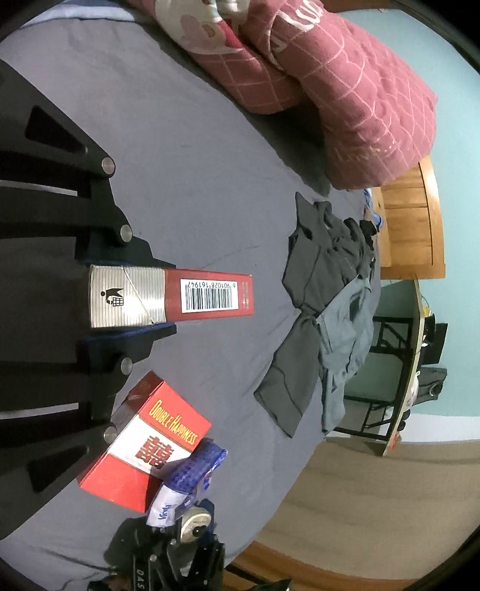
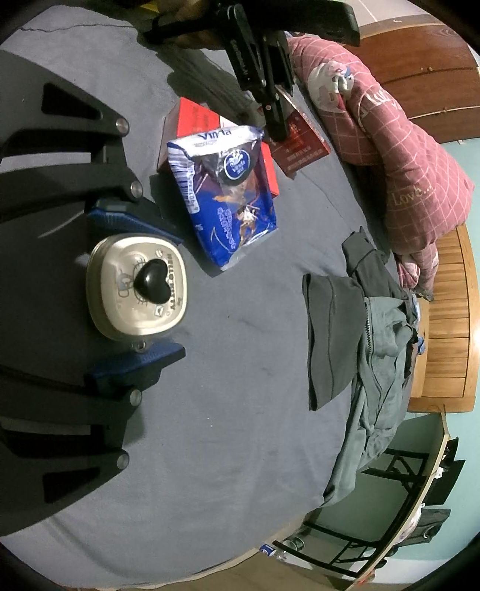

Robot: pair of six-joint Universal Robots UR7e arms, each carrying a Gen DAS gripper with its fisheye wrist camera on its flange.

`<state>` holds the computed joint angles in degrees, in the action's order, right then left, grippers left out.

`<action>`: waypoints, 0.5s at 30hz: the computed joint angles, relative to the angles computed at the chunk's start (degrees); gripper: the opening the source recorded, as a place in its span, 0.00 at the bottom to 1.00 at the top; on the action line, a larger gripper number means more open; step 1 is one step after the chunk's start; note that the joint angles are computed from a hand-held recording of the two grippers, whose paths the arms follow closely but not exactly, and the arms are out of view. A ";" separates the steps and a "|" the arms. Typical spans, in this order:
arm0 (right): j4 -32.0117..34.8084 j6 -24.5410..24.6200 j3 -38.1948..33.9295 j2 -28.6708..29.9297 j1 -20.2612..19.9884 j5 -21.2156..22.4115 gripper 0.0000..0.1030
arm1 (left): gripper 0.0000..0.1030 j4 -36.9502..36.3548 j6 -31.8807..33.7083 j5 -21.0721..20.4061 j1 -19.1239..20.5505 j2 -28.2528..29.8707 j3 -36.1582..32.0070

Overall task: Organize objects
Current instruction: 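Carry the white pack and heart tin toward the yellow tray with both tools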

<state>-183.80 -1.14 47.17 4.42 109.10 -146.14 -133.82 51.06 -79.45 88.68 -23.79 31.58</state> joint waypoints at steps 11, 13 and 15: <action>-1.10 0.13 0.02 0.13 0.67 -1.21 0.54 | 0.20 -5.79 -1.63 1.36 -0.27 -4.94 8.46; -1.45 1.40 0.92 -0.35 1.14 -1.93 0.54 | 0.20 -7.53 -1.59 0.93 -0.34 -8.46 13.73; -1.28 3.89 2.46 -1.29 1.78 -2.79 0.54 | 0.21 -10.25 -1.78 0.65 -0.50 -12.62 20.05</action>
<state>-185.08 2.75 49.63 3.13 110.87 -148.93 -144.07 49.28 -78.80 88.18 -36.41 51.63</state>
